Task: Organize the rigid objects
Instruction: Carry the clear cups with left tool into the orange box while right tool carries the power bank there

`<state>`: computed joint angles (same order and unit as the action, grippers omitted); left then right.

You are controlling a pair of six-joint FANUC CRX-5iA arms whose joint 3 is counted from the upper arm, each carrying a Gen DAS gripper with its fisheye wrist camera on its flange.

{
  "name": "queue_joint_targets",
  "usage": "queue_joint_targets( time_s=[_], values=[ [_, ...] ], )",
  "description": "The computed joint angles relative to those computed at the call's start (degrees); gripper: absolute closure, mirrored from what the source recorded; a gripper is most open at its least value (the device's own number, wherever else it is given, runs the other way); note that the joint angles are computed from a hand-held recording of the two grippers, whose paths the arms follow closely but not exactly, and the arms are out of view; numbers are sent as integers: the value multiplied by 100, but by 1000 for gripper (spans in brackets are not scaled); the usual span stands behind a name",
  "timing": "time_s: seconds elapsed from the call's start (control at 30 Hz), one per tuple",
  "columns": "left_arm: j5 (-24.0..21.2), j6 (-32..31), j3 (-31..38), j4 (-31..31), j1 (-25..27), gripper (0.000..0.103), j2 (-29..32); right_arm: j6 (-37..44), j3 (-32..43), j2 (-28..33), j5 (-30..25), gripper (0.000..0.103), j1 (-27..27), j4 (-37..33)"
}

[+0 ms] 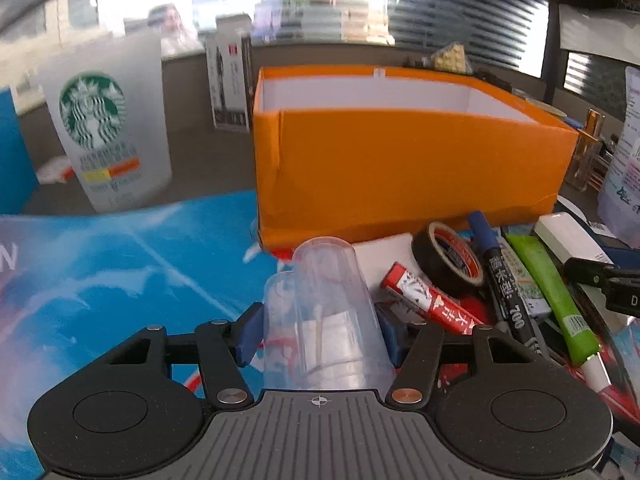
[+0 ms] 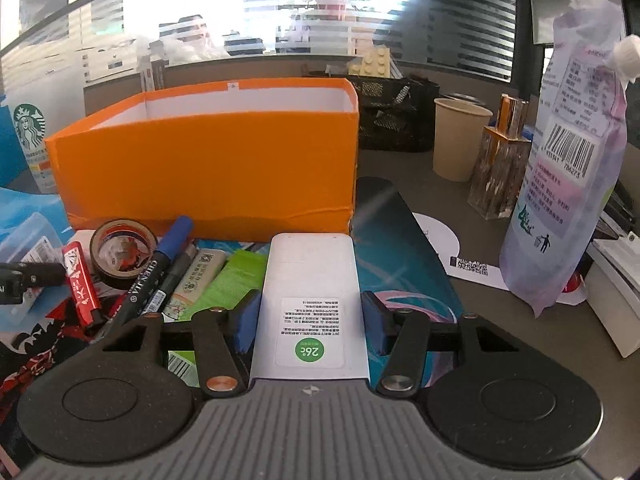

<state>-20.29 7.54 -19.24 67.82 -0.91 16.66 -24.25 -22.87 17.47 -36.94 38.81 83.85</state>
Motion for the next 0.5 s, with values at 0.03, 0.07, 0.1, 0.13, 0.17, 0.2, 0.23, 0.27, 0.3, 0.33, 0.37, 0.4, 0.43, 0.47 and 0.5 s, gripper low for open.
queue_joint_targets(
  time_s=[0.03, 0.07, 0.1, 0.13, 0.17, 0.2, 0.23, 0.27, 0.3, 0.33, 0.37, 0.4, 0.43, 0.47, 0.5],
  values=[
    [18, 42, 0, -39, 7, 46, -6, 9, -3, -3, 27, 53, -5, 1],
    [17, 36, -11, -50, 12, 46, -17, -43, -20, -8, 49, 53, -10, 36],
    [6, 39, -28, -43, 23, 47, -31, -84, -40, -22, 69, 53, -10, 63],
    [-52, 115, -23, -97, 57, 47, -37, -139, -51, -28, 58, 53, -7, 106],
    [-141, 199, -7, -153, 100, 47, -41, -255, -81, -45, 19, 53, 0, 202],
    [-147, 202, -16, -128, 109, 47, -54, -312, -100, -69, -32, 53, 17, 258],
    [-87, 125, -49, -27, 86, 47, -78, -335, -117, -95, -72, 53, 31, 304],
    [-27, -49, -102, 172, 55, 47, -121, -362, -133, -118, -131, 53, 46, 357],
    [-14, -186, -133, 326, 36, 47, -153, -361, -144, -139, -198, 53, 64, 391],
    [-6, -317, -161, 485, 18, 47, -193, -352, -155, -165, -261, 53, 80, 423],
    [17, -447, -189, 633, -9, 47, -236, -379, -173, -187, -305, 53, 85, 467],
    [44, -594, -226, 808, -39, 47, -284, -404, -188, -213, -342, 53, 95, 495],
    [54, -724, -247, 955, -60, 47, -324, -446, -212, -246, -378, 53, 103, 537],
    [44, -857, -270, 1102, -78, 47, -378, -482, -233, -275, -410, 53, 110, 583],
    [31, -948, -283, 1210, -86, 47, -417, -516, -253, -306, -434, 53, 116, 626]
  ],
)
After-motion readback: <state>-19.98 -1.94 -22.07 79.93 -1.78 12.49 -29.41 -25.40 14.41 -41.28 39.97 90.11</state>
